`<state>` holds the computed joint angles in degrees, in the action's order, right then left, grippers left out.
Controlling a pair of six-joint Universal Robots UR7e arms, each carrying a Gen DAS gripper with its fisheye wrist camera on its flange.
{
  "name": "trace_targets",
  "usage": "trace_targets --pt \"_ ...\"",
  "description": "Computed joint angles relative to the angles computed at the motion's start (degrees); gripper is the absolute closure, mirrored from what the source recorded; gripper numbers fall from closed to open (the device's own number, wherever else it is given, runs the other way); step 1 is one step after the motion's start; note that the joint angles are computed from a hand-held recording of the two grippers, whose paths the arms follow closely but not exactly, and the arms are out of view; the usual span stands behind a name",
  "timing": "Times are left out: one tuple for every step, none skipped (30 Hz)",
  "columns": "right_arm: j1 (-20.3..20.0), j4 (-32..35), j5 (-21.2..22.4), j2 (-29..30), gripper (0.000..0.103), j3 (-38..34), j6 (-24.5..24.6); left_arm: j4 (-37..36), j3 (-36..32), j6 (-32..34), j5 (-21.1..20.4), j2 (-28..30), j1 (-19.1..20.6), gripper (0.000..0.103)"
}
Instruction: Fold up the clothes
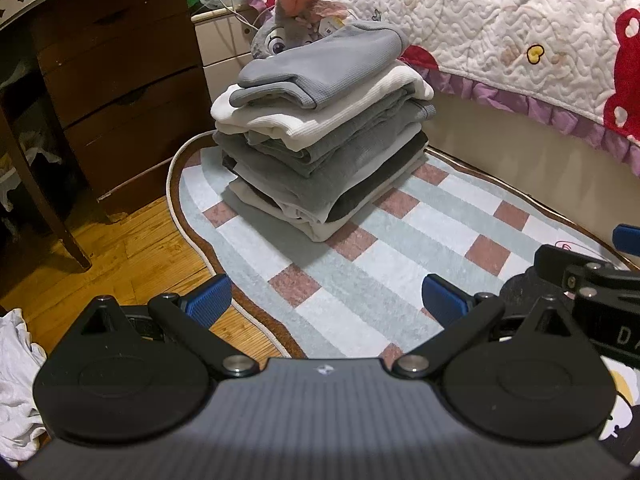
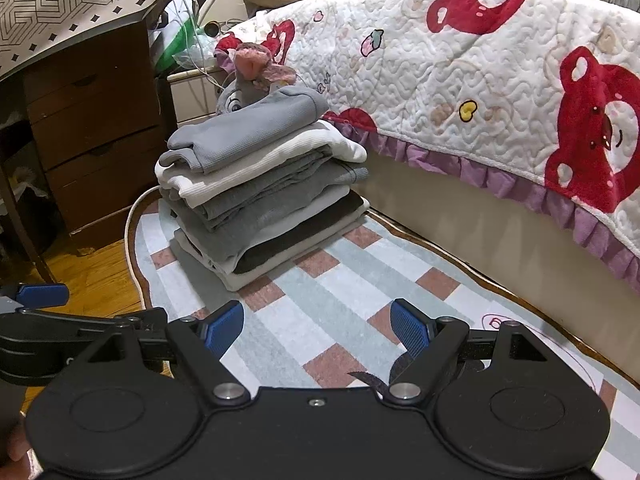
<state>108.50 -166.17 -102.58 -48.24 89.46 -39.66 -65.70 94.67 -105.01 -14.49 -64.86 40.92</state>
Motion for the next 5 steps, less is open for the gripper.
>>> trace_targets --pt "0.02 0.03 -0.13 0.02 0.019 -0.03 0.01 -0.59 0.16 0.46 -0.05 -0.08 0.03 0.0" --pt "0.04 -0.17 -0.24 0.06 0.019 0.0 -0.12 -1.3 0.35 0.89 -0.15 -0.18 0.08 0.0" --pt "0.05 -0.31 -0.33 0.1 0.019 0.01 -0.26 -1.65 0.43 1.21 -0.29 -0.21 0.11 0.0" --pt "0.04 -0.28 -0.38 0.13 0.019 -0.03 -0.4 -1.96 0.5 1.51 -0.43 -0.24 0.15 0.0" --pt "0.04 -0.28 -0.42 0.16 0.019 -0.06 -0.5 -1.0 0.18 1.15 -0.6 -0.04 0.12 0.0"
